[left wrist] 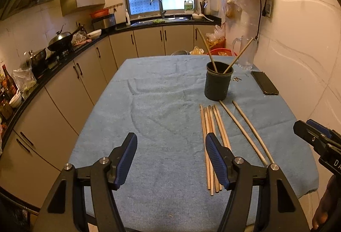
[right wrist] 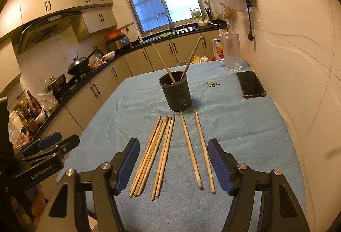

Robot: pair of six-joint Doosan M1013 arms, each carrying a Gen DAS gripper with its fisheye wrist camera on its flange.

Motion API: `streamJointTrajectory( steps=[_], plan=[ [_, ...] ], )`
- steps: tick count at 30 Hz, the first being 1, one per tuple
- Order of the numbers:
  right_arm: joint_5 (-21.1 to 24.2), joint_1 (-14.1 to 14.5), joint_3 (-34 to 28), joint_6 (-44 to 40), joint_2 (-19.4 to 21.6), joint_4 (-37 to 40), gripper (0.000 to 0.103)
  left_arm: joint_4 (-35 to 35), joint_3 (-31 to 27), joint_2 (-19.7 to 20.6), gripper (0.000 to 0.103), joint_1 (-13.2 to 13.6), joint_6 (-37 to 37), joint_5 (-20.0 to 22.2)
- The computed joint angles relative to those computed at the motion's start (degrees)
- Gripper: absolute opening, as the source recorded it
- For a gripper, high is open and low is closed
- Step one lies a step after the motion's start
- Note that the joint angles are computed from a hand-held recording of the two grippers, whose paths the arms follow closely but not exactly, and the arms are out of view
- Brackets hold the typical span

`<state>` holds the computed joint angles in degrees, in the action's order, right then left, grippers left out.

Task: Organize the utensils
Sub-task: 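Lower the left tool onto a chopstick and close it while the right tool grasps another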

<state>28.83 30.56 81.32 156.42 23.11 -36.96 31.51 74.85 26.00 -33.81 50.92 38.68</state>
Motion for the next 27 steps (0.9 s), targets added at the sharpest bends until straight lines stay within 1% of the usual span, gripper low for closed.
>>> streamJointTrajectory(
  steps=[1, 3, 4, 6, 8, 10, 14, 16, 18, 21, 23, 24, 25, 27],
  plan=[
    [0.2, -0.1, -0.2, -0.4, 0.2, 0.5, 0.066, -1.6, -0.4, 0.4, 0.067, 0.3, 1.0, 0.1],
    [-0.1, -0.5, -0.7, -3.0, 0.6, 3.2, 0.066, -4.1, -1.3, 1.0, 0.067, 0.8, 2.9, 0.5],
    [0.1, -0.7, -0.9, -3.5, 0.9, 3.6, 0.064, -7.1, -2.1, 1.6, 0.067, 1.3, 5.3, 0.7],
    [0.0, -1.2, -1.4, -6.6, 1.4, 6.7, 0.060, -10.5, -3.2, 2.5, 0.067, 1.9, 7.7, 1.2],
    [0.1, -1.7, -2.0, -8.3, 2.0, 8.7, 0.059, -15.1, -5.0, 3.9, 0.067, 2.7, 10.9, 2.4],
    [0.3, -2.3, -2.7, -10.6, 2.7, 11.3, 0.055, -19.4, -6.6, 5.2, 0.067, 3.4, 13.9, 3.4],
    [0.9, -3.9, -4.4, -16.7, 4.3, 18.1, 0.054, -26.3, -11.4, 8.9, 0.067, 4.3, 19.7, 7.2],
    [1.6, -4.7, -5.3, -18.9, 5.1, 20.6, 0.054, -30.2, -15.0, 11.5, 0.067, 4.8, 22.8, 10.3],
    [2.6, -5.9, -6.8, -23.7, 6.5, 26.0, 0.054, -32.7, -18.9, 14.3, 0.067, 5.2, 24.8, 14.0],
    [5.2, -7.1, -9.5, -27.8, 8.6, 29.0, 0.054, -33.3, -24.0, 17.9, 0.067, 5.4, 25.0, 18.0],
    [8.5, -7.7, -12.3, -31.1, 10.7, 30.7, 0.052, -32.0, -27.5, 20.3, 0.064, 5.3, 25.1, 20.3],
    [10.4, -8.0, -14.0, -33.1, 11.9, 31.9, 0.049, -31.5, -28.9, 21.2, 0.057, 5.3, 24.8, 21.5],
    [11.4, -8.3, -15.0, -34.6, 12.6, 32.8, 0.044, -31.7, -30.1, 22.0, 0.052, 5.4, 25.1, 22.3],
    [13.5, -8.8, -17.4, -35.6, 14.4, 33.9, 0.039, -33.0, -33.0, 23.9, 0.047, 5.5, 26.0, 24.4]
  ],
)
